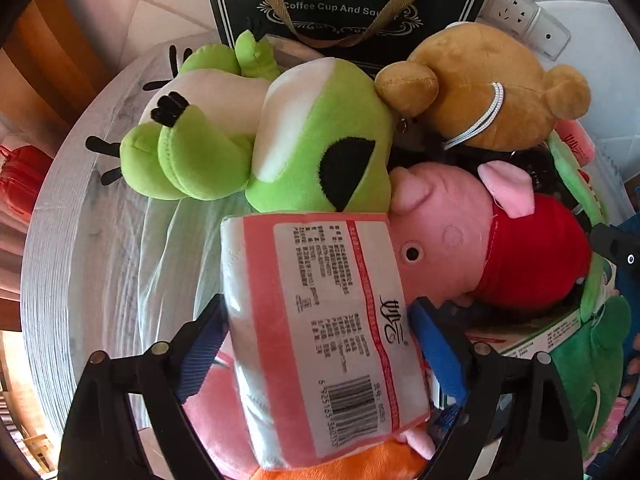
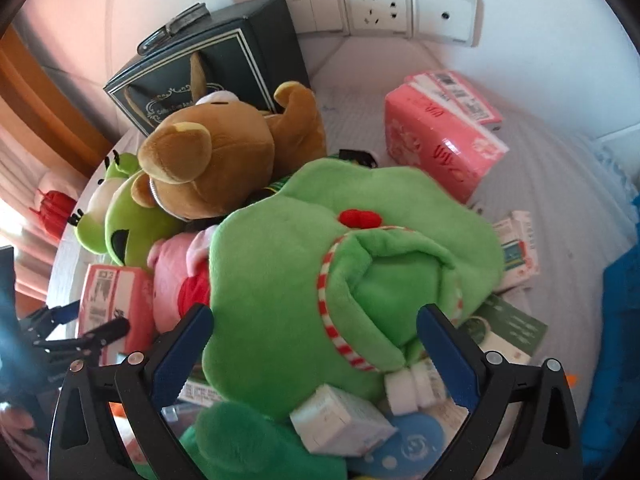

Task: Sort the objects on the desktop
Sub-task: 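Grasp the white-pink tissue pack with left tool while right tool grasps green plush, then carry the tissue pack and green plush toward the blue crate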

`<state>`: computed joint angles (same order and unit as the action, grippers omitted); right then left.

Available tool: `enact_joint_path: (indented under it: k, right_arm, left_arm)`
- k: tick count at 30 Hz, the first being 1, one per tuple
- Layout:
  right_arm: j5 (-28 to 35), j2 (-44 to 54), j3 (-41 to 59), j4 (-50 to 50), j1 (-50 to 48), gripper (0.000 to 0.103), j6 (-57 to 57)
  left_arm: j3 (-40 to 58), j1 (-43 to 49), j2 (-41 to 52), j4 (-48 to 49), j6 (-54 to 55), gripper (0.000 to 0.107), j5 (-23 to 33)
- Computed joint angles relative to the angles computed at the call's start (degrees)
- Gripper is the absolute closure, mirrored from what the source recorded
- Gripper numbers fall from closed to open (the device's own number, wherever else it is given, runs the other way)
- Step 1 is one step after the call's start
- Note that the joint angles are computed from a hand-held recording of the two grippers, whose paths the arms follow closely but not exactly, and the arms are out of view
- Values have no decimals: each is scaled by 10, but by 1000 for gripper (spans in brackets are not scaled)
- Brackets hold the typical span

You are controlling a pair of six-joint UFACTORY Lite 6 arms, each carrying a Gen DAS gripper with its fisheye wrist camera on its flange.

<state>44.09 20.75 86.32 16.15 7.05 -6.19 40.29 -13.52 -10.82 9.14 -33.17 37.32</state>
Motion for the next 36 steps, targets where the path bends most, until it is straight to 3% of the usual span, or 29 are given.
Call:
enact_joint_path:
  k: [5, 8, 9, 10, 11, 12, 13, 18, 22, 25, 32, 36]
  right_arm:
    - [-17, 54, 25, -11, 11, 0, 4]
    - [-17, 56, 28, -9, 9, 2, -3]
    - [-21, 52, 25, -17, 10, 15, 0]
    - [-32, 37, 12, -28, 13, 36, 1]
    - [-39, 20, 0, -26, 14, 47, -6]
    - [-40, 8, -5, -30, 15, 74, -3]
    - [-40, -2, -7, -41, 17, 88, 5]
    - [-39, -75, -36, -41, 12, 90, 3]
    - [-28, -160, -62, -32, 3, 91, -2]
    - [-1, -222, -50, -20, -4, 91, -10]
    - [124, -351, 45, -28, -19, 91, 18]
    - [228, -396, 137, -15, -76, 91, 6]
  left_arm:
    - [1, -8, 47, 43, -40, 13, -29]
    - [-17, -6, 14, 35, -38, 21, -36]
    - [-24, -10, -4, 39, -43, 23, -32]
    - [-29, -17, -24, 48, -53, 24, -24]
    - [-33, -26, -46, 60, -66, 25, -15]
    - [-35, -36, -71, 74, -82, 25, -1]
    - [-35, -48, -95, 89, -102, 25, 17]
    - [0, -131, -225, 144, -174, 25, 137]
    - [64, -185, -269, 182, -193, 25, 212]
    - [121, -290, -285, 233, -256, 25, 296]
    - [299, -655, -204, 364, -461, 25, 537]
    - [416, -785, -99, 403, -507, 25, 605]
